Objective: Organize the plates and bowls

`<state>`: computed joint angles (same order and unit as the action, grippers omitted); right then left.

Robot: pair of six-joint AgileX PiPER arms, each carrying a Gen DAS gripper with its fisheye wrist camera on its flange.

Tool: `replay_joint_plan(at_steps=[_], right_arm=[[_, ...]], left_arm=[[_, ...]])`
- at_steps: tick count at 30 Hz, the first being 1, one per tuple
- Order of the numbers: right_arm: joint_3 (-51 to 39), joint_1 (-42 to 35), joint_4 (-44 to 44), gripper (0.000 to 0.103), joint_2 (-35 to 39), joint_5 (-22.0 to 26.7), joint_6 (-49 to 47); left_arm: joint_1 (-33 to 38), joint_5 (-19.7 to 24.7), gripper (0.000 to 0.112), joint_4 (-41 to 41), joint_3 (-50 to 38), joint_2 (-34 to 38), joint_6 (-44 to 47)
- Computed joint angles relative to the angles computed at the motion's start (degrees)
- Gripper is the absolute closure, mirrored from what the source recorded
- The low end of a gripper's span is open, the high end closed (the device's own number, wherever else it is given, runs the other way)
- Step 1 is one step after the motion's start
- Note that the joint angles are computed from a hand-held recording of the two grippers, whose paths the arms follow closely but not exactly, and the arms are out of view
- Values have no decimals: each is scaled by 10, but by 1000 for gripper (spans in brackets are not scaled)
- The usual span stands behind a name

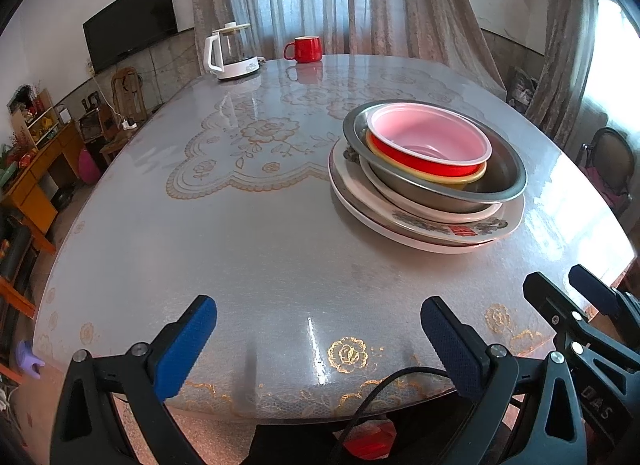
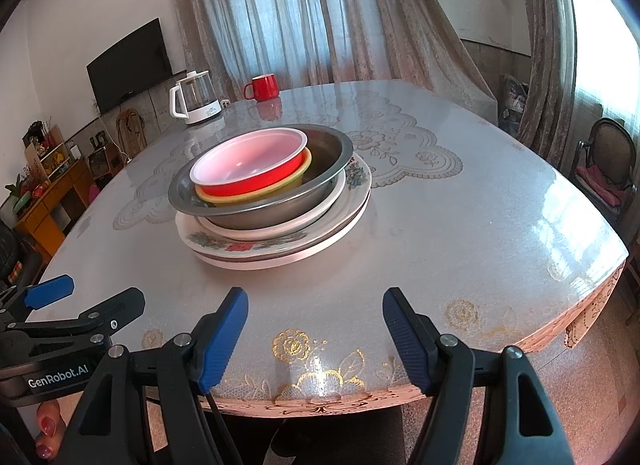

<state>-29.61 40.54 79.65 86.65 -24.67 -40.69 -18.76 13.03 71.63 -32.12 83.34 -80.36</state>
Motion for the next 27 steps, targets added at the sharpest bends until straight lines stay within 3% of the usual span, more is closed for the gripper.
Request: replay_joint_plan(at_steps=[27], right_arm=[[-8,-16,-23,32,12,16,13]], left_arm=[[-6,12,10,34,-7,14,-32]])
